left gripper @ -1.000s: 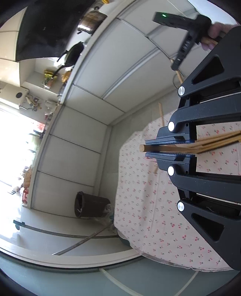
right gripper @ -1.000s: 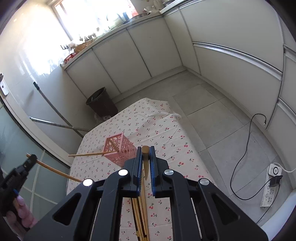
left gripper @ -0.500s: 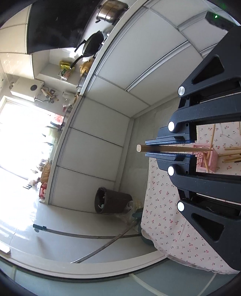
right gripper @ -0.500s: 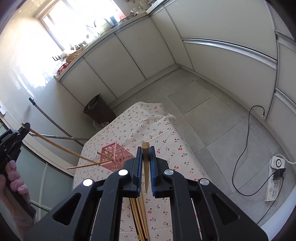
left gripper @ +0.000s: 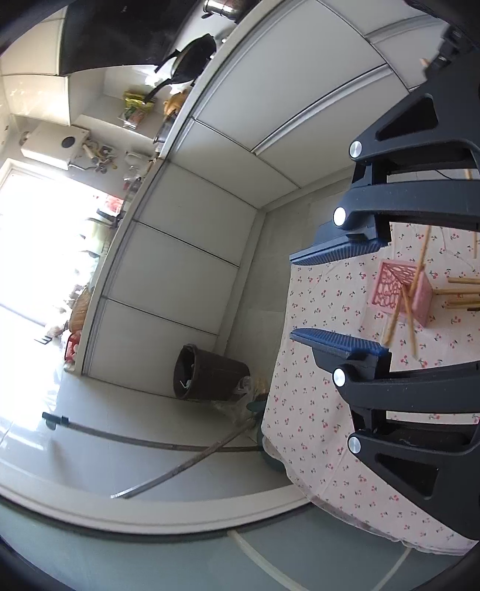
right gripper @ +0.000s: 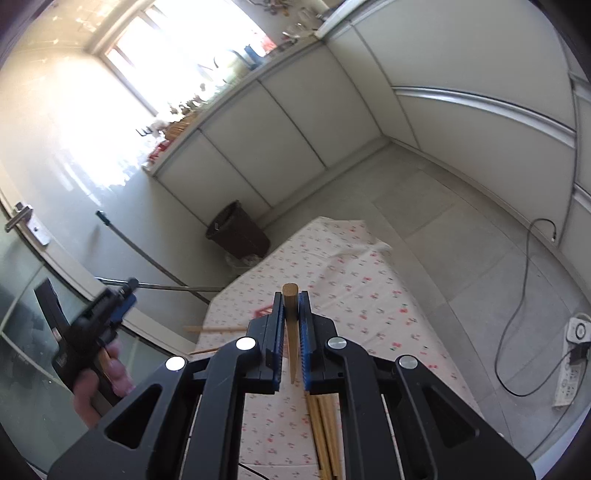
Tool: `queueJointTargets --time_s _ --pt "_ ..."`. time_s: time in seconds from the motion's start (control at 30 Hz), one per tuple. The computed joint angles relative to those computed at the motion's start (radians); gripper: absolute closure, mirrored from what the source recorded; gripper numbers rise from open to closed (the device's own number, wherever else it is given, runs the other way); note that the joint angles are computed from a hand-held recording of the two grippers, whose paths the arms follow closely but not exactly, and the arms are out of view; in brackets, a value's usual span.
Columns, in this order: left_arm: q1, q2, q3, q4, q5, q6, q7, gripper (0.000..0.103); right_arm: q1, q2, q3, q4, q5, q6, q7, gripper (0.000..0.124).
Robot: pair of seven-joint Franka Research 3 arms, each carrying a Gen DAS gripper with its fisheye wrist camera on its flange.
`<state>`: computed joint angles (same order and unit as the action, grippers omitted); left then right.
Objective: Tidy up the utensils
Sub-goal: 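Open the right gripper to drop its chopstick into the basket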
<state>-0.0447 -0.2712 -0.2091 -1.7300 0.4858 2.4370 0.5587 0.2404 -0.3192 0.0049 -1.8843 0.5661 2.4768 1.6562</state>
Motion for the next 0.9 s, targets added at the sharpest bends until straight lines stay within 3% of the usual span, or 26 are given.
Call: queueJointTargets --time_s 0.2,0.43,0.57,0.77,0.9 --pt "0.015 -0.127 -0.007 -0.153 0.014 0.020 -0.028 0.068 0.014 0.077 0.041 0.148 -0.050 0.030 0.046 0.116" --pt "0.006 -0.132 0.022 -0.177 -0.049 0.031 0.037 0.068 0.021 0.236 0.101 0.348 -0.272 0.100 0.215 0.116" --pt "0.011 -0.128 0.030 -0.184 -0.079 0.030 0.052 0.067 0.046 0.341 0.098 0.440 -0.374 0.081 0.294 0.116" --pt "0.001 -0.109 0.042 -0.188 -0.125 0.028 0.083 0.066 0.083 0.456 0.079 0.482 -0.410 0.061 0.308 0.113" --pt "-0.004 -0.111 0.030 -0.189 -0.124 0.049 0.107 0.066 0.102 0.424 0.070 0.435 -0.466 0.070 0.291 0.113"
